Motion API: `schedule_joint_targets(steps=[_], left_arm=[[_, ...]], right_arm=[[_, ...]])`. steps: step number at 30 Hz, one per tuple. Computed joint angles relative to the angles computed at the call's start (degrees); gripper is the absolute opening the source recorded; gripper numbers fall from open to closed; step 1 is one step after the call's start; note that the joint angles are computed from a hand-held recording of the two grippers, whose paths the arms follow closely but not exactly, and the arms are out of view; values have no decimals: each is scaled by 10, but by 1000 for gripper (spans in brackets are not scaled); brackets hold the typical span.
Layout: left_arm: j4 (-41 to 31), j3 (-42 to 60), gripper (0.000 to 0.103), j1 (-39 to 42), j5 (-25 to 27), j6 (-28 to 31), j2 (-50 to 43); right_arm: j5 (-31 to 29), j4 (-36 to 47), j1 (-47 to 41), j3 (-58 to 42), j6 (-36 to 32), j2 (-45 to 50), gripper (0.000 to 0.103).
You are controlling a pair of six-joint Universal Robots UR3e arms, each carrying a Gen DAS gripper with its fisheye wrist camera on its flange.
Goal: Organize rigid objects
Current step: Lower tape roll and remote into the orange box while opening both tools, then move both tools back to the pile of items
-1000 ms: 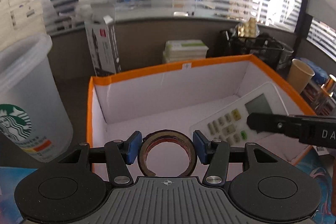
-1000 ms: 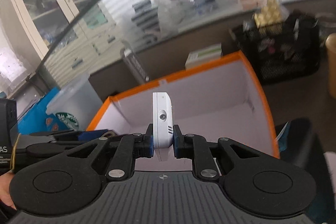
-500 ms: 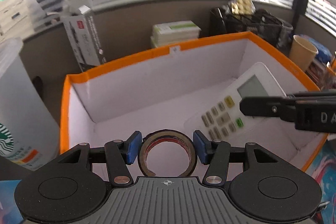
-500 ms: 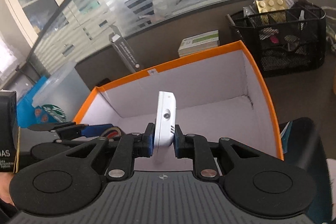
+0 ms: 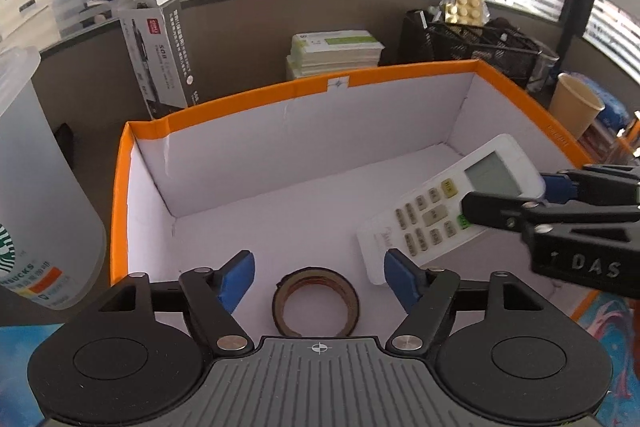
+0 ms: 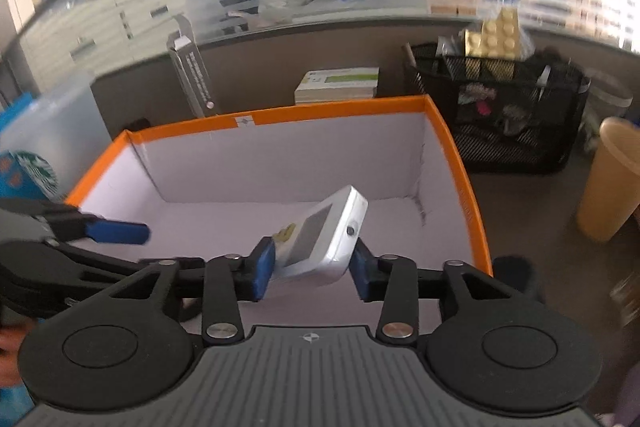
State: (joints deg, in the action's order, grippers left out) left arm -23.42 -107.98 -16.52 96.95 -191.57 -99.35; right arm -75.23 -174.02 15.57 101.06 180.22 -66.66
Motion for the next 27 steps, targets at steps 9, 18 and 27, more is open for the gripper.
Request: schedule_joint_targets(steps=[9, 18, 27], left_arm=[[52, -55, 95, -19, 60, 4, 88], [153, -200, 103, -57, 119, -7, 219], [265, -338, 103, -164, 196, -18, 249]], right_arm=[[-135, -78, 40, 33, -32, -43, 96], [-119, -241, 64, 218, -114, -156, 91], [-86, -334, 113, 406, -104, -199, 74]])
